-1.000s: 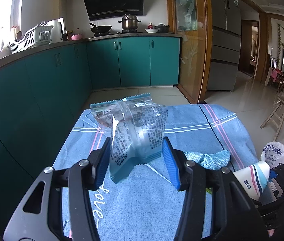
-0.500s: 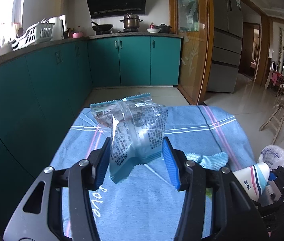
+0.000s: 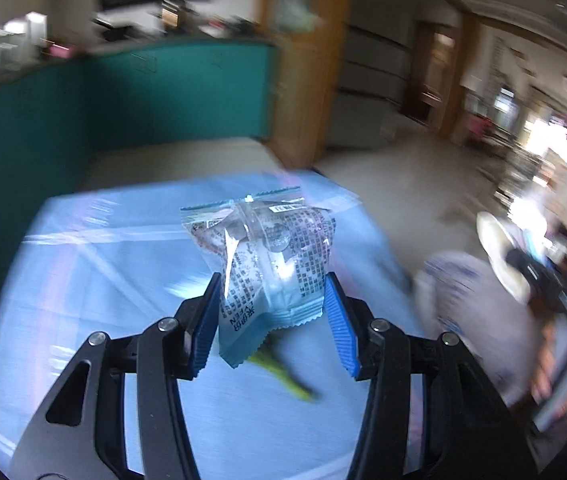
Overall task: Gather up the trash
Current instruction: 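Carry the cup and packet over the wastebasket and open both grippers, then move both grippers back over the table toward the blue cloth and greens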
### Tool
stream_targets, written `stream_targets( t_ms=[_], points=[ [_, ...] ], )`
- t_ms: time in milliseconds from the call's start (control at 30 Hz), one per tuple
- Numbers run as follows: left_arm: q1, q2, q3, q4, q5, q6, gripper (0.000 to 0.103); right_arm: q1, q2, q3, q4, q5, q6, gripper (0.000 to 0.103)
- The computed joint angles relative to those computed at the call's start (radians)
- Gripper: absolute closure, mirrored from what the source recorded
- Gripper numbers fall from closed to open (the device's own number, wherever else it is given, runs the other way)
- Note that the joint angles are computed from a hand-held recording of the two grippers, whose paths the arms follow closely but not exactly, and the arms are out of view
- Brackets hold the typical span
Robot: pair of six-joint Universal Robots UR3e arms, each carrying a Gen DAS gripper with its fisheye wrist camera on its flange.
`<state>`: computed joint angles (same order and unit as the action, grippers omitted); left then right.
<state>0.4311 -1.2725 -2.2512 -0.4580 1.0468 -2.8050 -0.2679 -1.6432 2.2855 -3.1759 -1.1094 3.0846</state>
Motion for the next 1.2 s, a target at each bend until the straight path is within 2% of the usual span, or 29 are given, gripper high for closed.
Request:
stream_targets(
  t_ms=[67, 233, 333, 433, 533, 600, 667, 800, 900, 967, 1067, 1200],
  points=[
    [-0.060, -0.022, 0.010, -0.033, -0.017, 0.012, 0.052, -0.071, -0.058, 0.048, 0.007, -0.001, -0.012, 0.018],
    [-0.322, -0.157, 0.034, 0.111, 0.128, -0.034, 0.052, -0.320, -0.214, 0.169, 0.094, 0.130, -0.056, 0.018],
    [-0.442, -0.259, 0.115, 0.082, 0.143, -0.046, 0.052, -0.404, -0.255, 0.210, 0.126, 0.178, -0.079, 0.018],
    [-0.550, -0.349, 0.179, 0.059, 0.135, -0.017, 0.052, -0.449, -0.271, 0.228, 0.150, 0.214, -0.077, 0.018],
    [-0.616, -0.399, 0.183, 0.110, 0.134, -0.010, 0.044, -0.467, -0.278, 0.226, 0.192, 0.234, -0.103, 0.018],
    [-0.650, -0.416, 0.181, 0.139, 0.153, -0.023, 0.026, -0.453, -0.266, 0.219, 0.195, 0.215, -0.109, 0.018],
    [-0.652, -0.406, 0.162, 0.159, 0.159, -0.027, 0.022, -0.439, -0.263, 0.208, 0.210, 0.204, -0.117, 0.018],
    [-0.611, -0.357, 0.126, 0.193, 0.208, -0.055, 0.022, -0.395, -0.250, 0.192, 0.216, 0.168, -0.138, 0.017],
    [-0.569, -0.320, 0.094, 0.247, 0.296, -0.106, 0.021, -0.351, -0.224, 0.177, 0.189, 0.130, -0.131, 0.015],
    [-0.527, -0.301, 0.088, 0.269, 0.332, -0.134, 0.021, -0.327, -0.207, 0.176, 0.154, 0.107, -0.115, 0.010],
    [-0.454, -0.265, 0.081, 0.282, 0.383, -0.171, 0.021, -0.280, -0.184, 0.166, 0.124, 0.086, -0.104, 0.009],
    [-0.237, -0.154, 0.064, 0.187, 0.283, -0.193, 0.020, -0.153, -0.093, 0.116, 0.069, 0.014, -0.078, 0.009]
  ],
)
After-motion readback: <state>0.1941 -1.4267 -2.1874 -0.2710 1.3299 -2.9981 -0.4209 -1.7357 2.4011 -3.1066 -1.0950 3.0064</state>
